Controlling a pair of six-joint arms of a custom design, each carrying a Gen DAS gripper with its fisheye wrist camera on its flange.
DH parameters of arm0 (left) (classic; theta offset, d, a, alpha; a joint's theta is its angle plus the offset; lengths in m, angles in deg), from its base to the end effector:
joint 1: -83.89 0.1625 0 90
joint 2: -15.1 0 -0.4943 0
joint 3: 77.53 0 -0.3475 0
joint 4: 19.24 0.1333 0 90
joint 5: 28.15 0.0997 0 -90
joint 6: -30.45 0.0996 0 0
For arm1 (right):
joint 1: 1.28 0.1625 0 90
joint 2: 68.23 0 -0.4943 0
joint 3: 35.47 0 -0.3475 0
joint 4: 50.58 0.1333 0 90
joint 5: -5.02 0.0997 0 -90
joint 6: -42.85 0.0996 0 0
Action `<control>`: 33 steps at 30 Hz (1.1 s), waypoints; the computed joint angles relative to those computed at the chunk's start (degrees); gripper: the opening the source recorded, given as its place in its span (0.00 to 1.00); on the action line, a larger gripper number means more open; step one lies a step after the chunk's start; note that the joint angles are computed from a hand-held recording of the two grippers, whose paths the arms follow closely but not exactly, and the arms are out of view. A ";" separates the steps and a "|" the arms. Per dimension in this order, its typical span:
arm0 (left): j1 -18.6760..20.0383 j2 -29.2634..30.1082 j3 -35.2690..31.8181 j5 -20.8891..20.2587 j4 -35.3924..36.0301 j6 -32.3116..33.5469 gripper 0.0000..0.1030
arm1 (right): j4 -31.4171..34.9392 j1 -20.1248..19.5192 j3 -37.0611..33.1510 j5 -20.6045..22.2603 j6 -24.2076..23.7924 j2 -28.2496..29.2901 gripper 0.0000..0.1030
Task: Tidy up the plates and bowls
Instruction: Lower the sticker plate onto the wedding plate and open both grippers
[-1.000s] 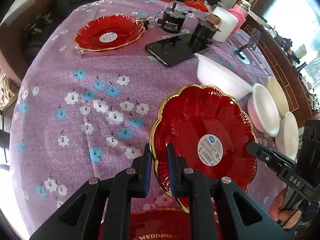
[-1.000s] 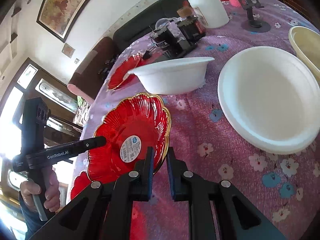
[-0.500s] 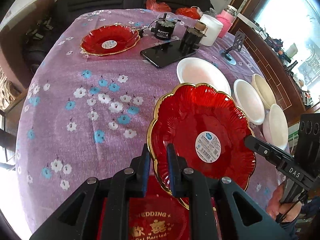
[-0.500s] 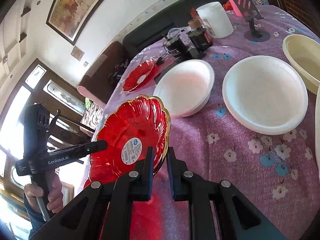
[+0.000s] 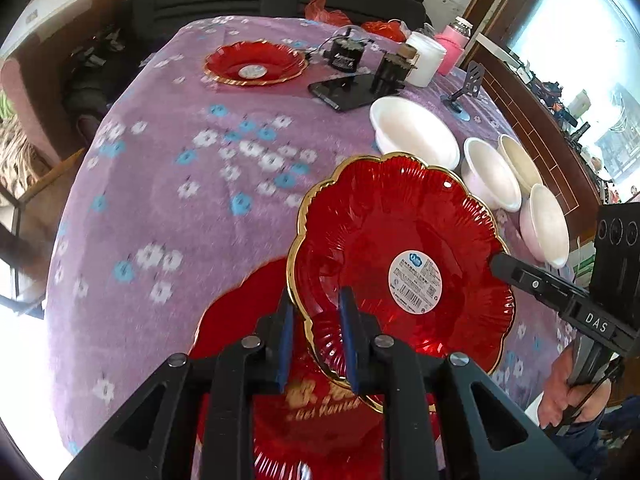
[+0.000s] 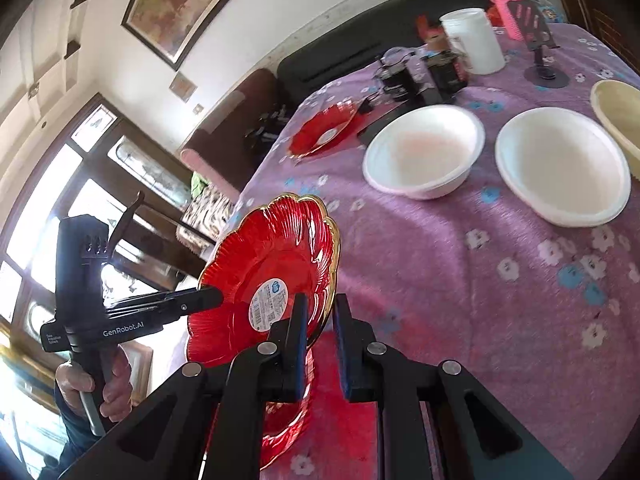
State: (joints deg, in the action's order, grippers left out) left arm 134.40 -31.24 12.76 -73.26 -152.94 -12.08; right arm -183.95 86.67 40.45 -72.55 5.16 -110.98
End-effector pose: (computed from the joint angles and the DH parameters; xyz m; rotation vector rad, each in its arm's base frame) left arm -0.2822 -0.6626 0.2079 -0.0632 2.4656 -0.6645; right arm 0.1271 -0.7742 0.2298 -0.9386 2.8252 -0.3600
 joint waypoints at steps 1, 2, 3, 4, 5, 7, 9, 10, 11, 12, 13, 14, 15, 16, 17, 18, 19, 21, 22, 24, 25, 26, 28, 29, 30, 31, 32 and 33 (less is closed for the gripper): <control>-0.27 -0.67 1.48 -0.01 -0.39 -0.68 0.18 | -0.02 0.06 0.79 -0.07 -0.48 -0.34 0.14; -0.52 -1.34 2.91 -0.02 -0.57 -1.49 0.18 | -0.11 0.19 1.72 -0.30 -1.15 -0.67 0.14; -0.72 -1.99 4.30 -0.14 -0.60 -2.36 0.18 | -0.08 0.30 2.40 -0.62 -1.77 -0.93 0.14; -0.86 -2.49 5.43 -0.35 -0.57 -3.09 0.18 | -0.15 0.44 3.26 -1.10 -2.57 -1.16 0.14; -1.00 -3.08 6.85 -0.59 -0.64 -4.10 0.18 | -0.40 0.55 4.10 -1.47 -3.17 -1.38 0.14; -1.08 -3.91 8.97 -1.25 -0.22 -6.09 0.18 | -0.88 0.86 5.75 -2.61 -4.43 -1.60 0.14; -0.93 -4.49 10.82 -2.13 -0.48 -7.46 0.18 | -1.52 1.08 7.11 -3.76 -5.56 -1.70 0.14; -0.85 -4.64 11.29 -2.44 -0.47 -7.94 0.19 | -1.78 1.22 7.69 -4.53 -5.99 -1.60 0.14; -0.64 -4.83 12.09 -2.97 -0.64 -8.59 0.19 | -1.82 1.29 7.92 -5.00 -6.14 -1.46 0.14; -0.48 -4.95 12.57 -3.24 -0.84 -8.95 0.19 | -2.05 1.41 8.30 -5.79 -6.39 -1.27 0.14; -0.37 -4.98 12.89 -3.37 -0.86 -9.30 0.19 | -2.41 1.47 8.67 -6.39 -6.59 -1.16 0.14; -0.31 -5.00 13.12 -3.34 -0.67 -9.60 0.19 | -2.77 1.56 8.99 -7.15 -6.89 -0.97 0.14; -0.30 -5.04 13.40 -3.32 -0.60 -9.86 0.19 | -3.05 1.68 9.18 -7.88 -7.19 -0.76 0.14; -0.31 -5.00 13.55 -3.33 -0.70 -9.84 0.19 | -3.50 1.79 9.34 -8.53 -7.43 -0.56 0.14; -0.34 -4.98 13.62 -3.26 -0.64 -9.76 0.19 | -4.37 1.93 9.83 -9.28 -7.81 -0.53 0.14; -0.45 -4.88 13.56 -3.08 -0.40 -9.70 0.19 | -5.67 2.12 10.54 -10.00 -8.41 -0.55 0.14; -0.55 -4.85 13.55 -2.80 -0.10 -9.65 0.19 | -6.86 2.28 11.17 -10.41 -8.83 -0.64 0.14; -0.85 -4.43 13.01 -1.73 1.73 -9.86 0.20 | -7.87 2.60 11.49 -11.26 -9.40 -0.54 0.14; -1.10 -4.25 12.86 -1.14 2.56 -9.91 0.20 | -8.70 2.73 11.92 -11.81 -9.94 -0.58 0.14; -1.31 -3.76 12.25 -0.59 4.32 -9.59 0.24 | -12.29 3.44 13.27 -13.79 -11.80 -0.43 0.14; -1.28 -3.64 12.13 -0.52 4.58 -9.37 0.26 | -13.98 3.75 14.09 -14.67 -12.66 -0.49 0.14; -1.38 -3.48 11.88 -0.54 5.25 -9.40 0.27 | -15.71 4.09 14.82 -15.70 -13.69 -0.46 0.14; -1.41 -3.26 11.47 -0.87 6.10 -9.06 0.33 | -17.79 4.64 15.65 -17.52 -15.59 -0.39 0.14; -1.51 -3.04 11.13 -0.86 6.73 -8.70 0.35 | -18.88 4.91 16.02 -18.50 -16.64 -0.36 0.14; -1.62 -2.83 10.81 -0.67 7.45 -8.54 0.38 | -19.98 5.27 16.32 -19.51 -17.62 -0.17 0.15; -1.67 -2.67 10.60 -0.64 7.92 -8.41 0.41 | -20.43 5.45 16.43 -20.09 -18.19 -0.09 0.15; -1.75 -2.41 10.16 -0.55 8.87 -8.15 0.43 | -20.96 5.68 16.52 -20.76 -18.82 0.06 0.15; -1.82 -2.25 9.97 -0.38 9.36 -8.08 0.44 | -21.39 5.93 16.50 -21.44 -19.30 0.23 0.15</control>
